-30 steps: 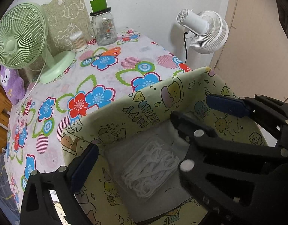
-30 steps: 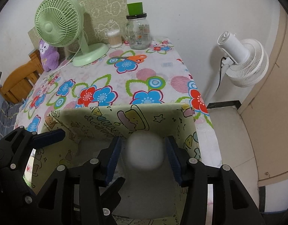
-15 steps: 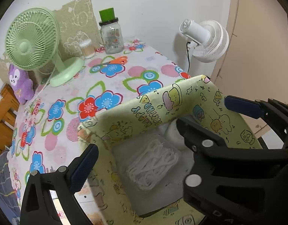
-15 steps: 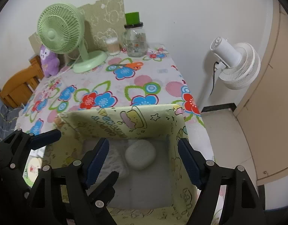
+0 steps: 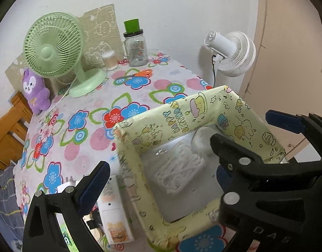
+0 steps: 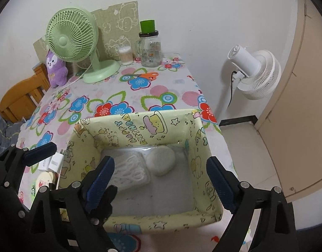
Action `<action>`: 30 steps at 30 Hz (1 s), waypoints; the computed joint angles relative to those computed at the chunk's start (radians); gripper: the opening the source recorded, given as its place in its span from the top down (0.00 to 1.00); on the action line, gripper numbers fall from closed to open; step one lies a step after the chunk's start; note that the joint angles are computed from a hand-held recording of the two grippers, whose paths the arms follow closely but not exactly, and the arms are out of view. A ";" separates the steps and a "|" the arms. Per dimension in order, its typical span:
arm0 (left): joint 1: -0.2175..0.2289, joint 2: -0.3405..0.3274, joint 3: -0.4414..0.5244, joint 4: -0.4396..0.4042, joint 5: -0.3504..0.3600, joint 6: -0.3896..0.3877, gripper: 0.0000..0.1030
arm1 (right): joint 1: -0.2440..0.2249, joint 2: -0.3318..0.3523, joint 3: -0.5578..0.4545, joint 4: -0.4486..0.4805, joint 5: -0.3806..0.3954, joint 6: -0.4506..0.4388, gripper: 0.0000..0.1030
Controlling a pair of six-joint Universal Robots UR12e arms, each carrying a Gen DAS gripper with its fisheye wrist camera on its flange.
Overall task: Organize rigid objects
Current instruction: 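Lower both held items into the yellow box and open both tools, then withdraw both tools from the yellow box back toward the remaining objects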
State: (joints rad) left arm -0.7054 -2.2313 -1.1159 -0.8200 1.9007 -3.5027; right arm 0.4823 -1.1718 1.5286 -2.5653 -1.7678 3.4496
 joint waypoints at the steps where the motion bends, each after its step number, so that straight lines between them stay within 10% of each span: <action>1: 0.000 0.007 -0.012 0.009 -0.001 -0.003 0.01 | 0.003 -0.001 0.000 0.001 -0.005 0.001 0.11; 30: 0.000 0.157 -0.275 0.214 0.075 -0.031 0.01 | 0.102 -0.019 0.030 -0.090 -0.093 -0.009 0.09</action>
State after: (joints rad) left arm -0.7051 -2.0741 -1.3904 -0.6060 1.9760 -3.5336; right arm 0.5846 -1.1912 1.5582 -2.6552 -1.8610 3.4408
